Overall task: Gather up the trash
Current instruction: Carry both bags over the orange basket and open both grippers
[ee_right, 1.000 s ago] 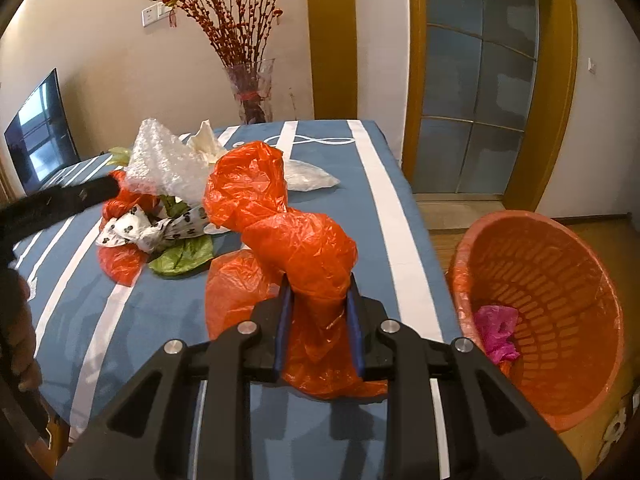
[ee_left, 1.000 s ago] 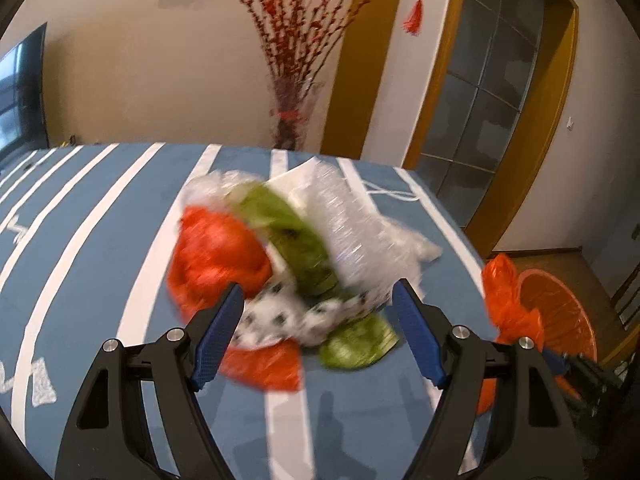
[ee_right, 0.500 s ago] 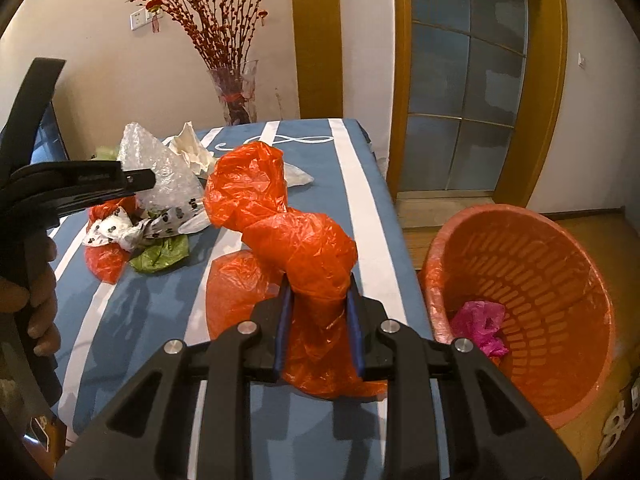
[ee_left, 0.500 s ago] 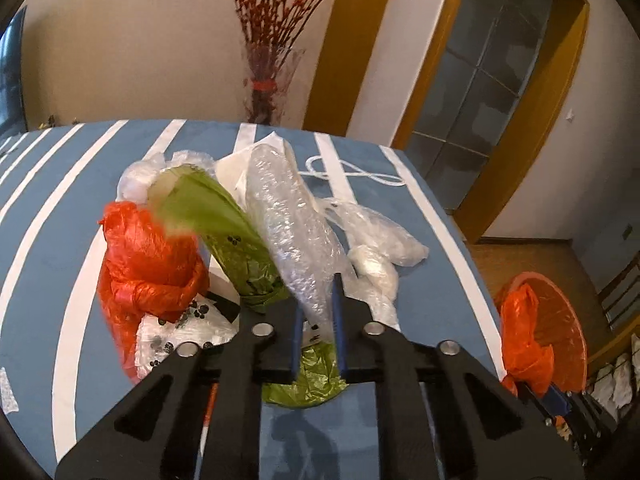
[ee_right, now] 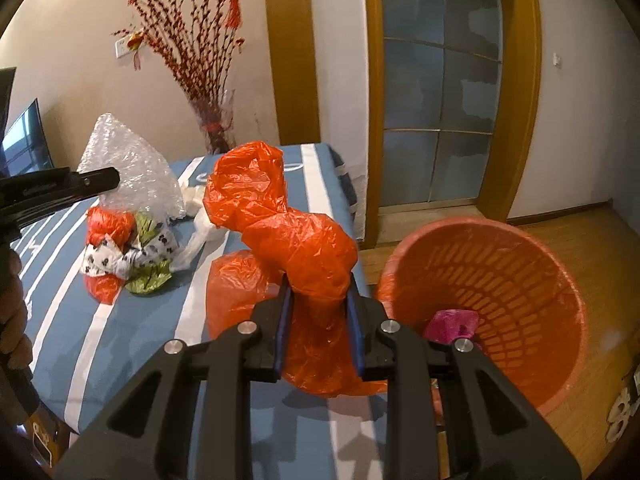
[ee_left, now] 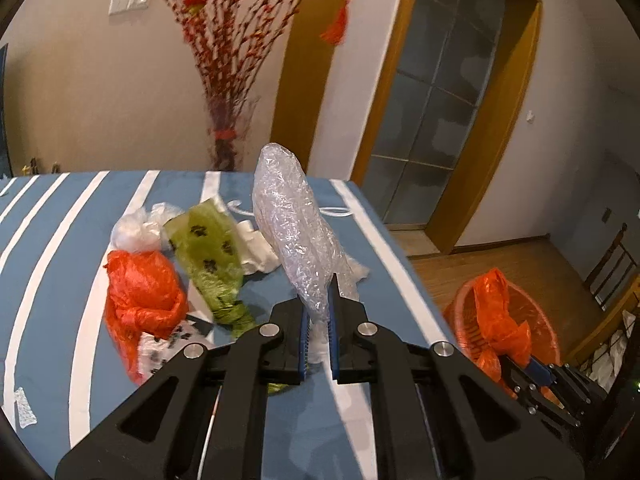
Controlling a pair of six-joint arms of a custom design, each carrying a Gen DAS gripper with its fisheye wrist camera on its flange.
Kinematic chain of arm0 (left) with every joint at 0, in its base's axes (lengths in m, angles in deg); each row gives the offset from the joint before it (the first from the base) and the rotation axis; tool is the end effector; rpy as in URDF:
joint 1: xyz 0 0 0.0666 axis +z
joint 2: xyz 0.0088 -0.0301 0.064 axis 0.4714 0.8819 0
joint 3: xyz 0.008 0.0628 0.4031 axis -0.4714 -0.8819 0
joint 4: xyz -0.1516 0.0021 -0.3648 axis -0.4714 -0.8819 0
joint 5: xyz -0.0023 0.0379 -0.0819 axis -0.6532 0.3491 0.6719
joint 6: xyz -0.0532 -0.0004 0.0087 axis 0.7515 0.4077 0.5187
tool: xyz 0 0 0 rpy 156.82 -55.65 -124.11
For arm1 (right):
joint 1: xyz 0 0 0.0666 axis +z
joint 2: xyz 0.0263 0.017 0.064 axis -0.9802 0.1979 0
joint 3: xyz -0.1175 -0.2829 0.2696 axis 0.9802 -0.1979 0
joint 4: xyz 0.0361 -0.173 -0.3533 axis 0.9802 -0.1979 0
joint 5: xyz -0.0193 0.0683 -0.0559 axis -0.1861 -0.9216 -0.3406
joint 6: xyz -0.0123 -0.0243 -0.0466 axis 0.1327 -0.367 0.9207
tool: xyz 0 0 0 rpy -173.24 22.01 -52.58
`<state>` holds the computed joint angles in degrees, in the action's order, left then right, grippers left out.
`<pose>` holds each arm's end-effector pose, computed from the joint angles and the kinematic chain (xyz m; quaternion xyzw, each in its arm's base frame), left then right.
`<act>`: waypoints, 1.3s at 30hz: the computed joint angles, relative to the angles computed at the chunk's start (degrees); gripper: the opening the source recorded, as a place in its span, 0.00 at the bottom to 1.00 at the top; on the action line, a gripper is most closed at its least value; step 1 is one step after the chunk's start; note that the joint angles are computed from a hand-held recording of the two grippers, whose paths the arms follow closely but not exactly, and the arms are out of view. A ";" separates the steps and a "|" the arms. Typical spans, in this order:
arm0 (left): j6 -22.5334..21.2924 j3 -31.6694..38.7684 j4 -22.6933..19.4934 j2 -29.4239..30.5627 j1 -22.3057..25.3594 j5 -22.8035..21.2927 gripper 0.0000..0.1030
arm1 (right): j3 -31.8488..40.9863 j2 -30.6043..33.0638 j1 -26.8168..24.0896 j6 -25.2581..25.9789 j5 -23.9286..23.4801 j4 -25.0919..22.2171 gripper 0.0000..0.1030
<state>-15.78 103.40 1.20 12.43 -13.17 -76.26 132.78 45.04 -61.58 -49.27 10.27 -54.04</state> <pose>0.4127 -0.3390 0.3332 -0.0826 0.8774 -0.0728 0.4670 0.4159 0.1277 0.2923 -0.1081 0.8859 0.0923 0.4415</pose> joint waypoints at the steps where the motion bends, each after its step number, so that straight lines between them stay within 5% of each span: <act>1: -0.29 0.36 0.04 0.13 -0.26 -0.03 0.07 | -0.34 -0.67 -0.50 -0.17 0.10 0.06 0.24; 16: -5.58 10.53 0.54 8.79 -6.84 3.90 0.07 | -4.06 -5.97 -8.76 -0.99 4.23 0.50 0.24; 39: -8.47 24.85 -3.08 21.76 -8.78 12.94 0.07 | -1.74 -0.24 -18.98 -4.30 2.58 1.63 0.24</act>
<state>-24.25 128.25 -1.88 34.20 -21.95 -63.32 131.04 44.80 -80.56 -53.57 12.85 -52.40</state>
